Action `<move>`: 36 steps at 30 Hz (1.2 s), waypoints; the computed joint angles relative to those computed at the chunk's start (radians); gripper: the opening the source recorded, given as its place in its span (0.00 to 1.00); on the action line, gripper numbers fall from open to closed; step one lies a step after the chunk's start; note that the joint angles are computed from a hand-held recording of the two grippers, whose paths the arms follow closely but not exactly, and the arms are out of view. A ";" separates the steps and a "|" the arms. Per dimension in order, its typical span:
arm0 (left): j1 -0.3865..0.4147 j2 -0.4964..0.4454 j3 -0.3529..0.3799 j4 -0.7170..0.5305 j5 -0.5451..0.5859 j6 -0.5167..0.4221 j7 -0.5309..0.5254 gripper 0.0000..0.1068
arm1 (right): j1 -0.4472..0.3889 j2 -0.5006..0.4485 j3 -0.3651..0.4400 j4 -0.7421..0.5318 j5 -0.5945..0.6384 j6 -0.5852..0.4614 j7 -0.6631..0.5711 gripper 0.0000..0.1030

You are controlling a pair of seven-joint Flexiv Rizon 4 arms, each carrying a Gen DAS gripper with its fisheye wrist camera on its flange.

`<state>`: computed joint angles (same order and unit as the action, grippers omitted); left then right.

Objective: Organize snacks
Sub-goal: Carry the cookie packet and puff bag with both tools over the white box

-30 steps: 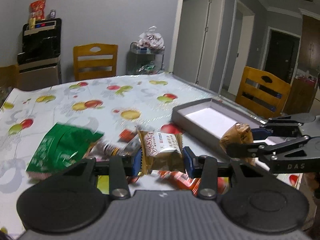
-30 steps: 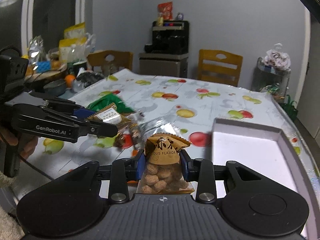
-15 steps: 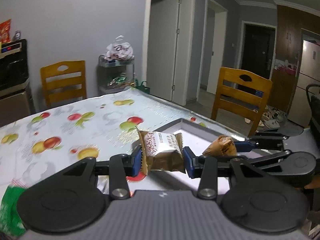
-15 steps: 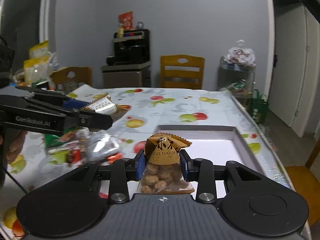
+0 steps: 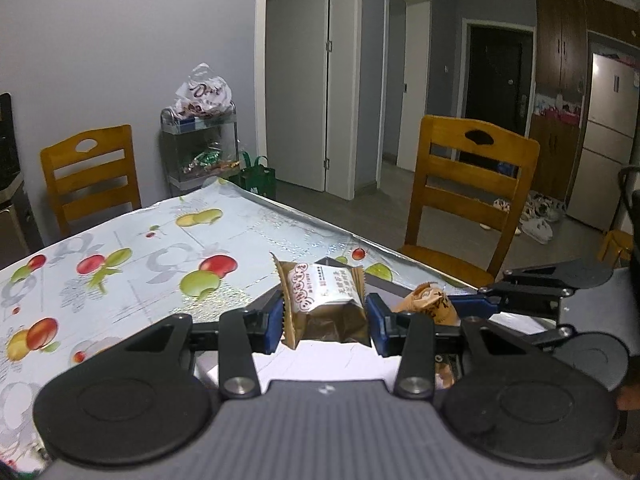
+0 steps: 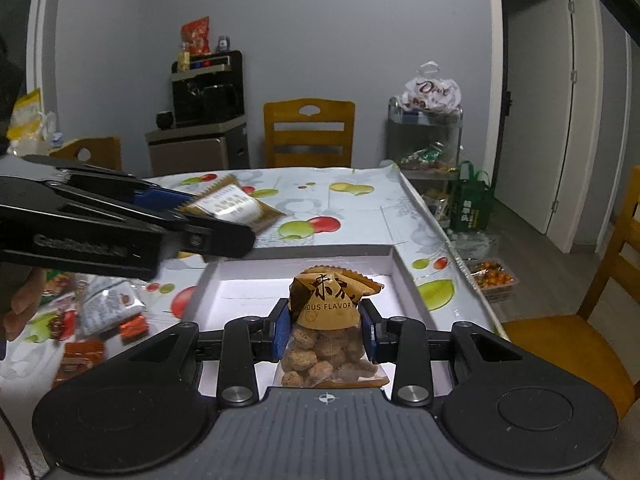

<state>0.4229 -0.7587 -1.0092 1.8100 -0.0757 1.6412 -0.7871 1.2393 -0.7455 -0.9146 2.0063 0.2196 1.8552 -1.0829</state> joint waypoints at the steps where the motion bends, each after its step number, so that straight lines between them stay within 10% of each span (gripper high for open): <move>1: -0.023 -0.003 0.018 -0.018 -0.003 -0.007 0.001 0.37 | -0.001 -0.007 -0.005 -0.003 0.001 -0.001 0.000 0.36; 36: -0.481 -0.095 0.455 -0.408 -0.362 -0.275 0.224 0.38 | -0.145 0.015 0.077 -0.065 -0.284 -0.177 0.132 0.36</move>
<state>-0.0581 -0.8534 -0.5545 1.4021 -0.4381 1.3662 -0.5636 1.0947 -0.7307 -0.8372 1.9415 -0.0639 1.6778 -0.9507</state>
